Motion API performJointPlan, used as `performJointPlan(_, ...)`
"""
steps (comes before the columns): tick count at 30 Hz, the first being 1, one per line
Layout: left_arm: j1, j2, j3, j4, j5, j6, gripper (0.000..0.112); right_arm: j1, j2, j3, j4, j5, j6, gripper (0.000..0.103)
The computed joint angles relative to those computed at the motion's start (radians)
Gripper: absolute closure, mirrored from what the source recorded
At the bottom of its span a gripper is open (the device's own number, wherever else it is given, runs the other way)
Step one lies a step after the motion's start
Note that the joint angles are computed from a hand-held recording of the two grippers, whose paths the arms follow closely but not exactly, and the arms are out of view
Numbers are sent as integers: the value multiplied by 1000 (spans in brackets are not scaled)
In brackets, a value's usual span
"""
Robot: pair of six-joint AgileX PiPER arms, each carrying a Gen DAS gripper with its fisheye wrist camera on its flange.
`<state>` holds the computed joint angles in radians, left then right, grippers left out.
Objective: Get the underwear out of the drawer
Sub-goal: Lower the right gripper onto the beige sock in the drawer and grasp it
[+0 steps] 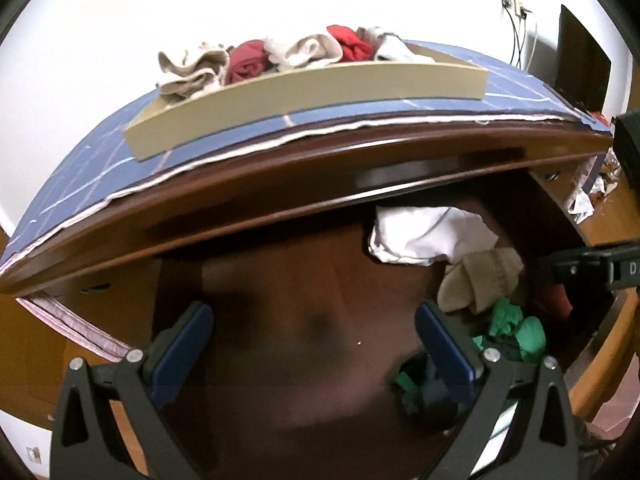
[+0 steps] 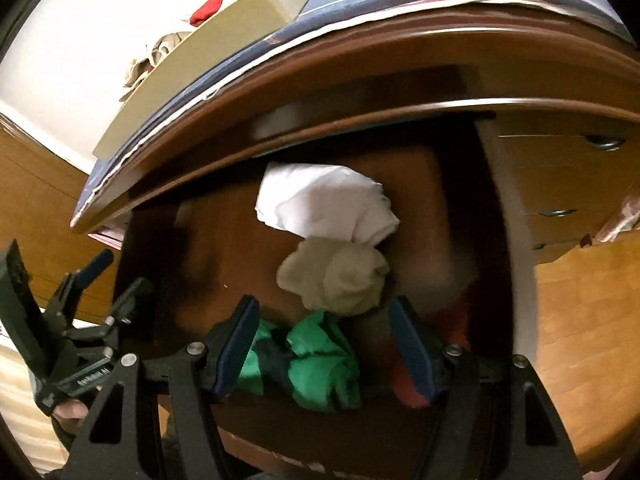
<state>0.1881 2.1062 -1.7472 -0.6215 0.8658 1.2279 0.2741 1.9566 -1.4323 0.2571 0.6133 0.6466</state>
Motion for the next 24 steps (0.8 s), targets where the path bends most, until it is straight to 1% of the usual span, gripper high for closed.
performJointPlan(3,-22,36,-54,54,25,-57,10,-10,65,-64,39,11,-11,34)
performJointPlan(7,-27,61,-103,80,42,-73,10,-17,161,-183,6,120,41,34)
performJointPlan(9,-30,71,-120,81,48,-47,10,-14,208,-246,7,172,27,34)
performJointPlan(11,-41,67,-113,76,27,5,10,-13,242,-292,11,214,24,34)
performJointPlan(12,-49,57,-94,65,5,59,10,-17,256,-312,23,234,17,34)
performJointPlan(13,-54,47,-80,53,-10,100,10,-21,258,-312,33,232,13,37)
performJointPlan(14,-57,34,-59,32,-31,154,10,-24,254,-302,36,219,12,58)
performJointPlan(15,-60,22,-36,4,-52,213,10,-25,260,-308,30,228,4,69)
performJointPlan(16,-61,14,-20,-25,-61,265,10,-32,266,-307,54,233,-22,69)
performJointPlan(17,-63,15,-20,-35,-58,287,10,-44,262,-285,109,219,-59,69)
performJointPlan(18,-66,17,-23,-31,-51,288,10,-47,257,-276,124,218,-77,69)
performJointPlan(20,-72,35,-54,-5,-11,250,10,-37,253,-283,101,234,-90,68)
performJointPlan(22,-74,55,-83,15,23,215,10,-20,242,-299,39,252,-74,67)
performJointPlan(24,-79,62,-90,35,20,189,10,-6,234,-337,-37,285,-73,67)
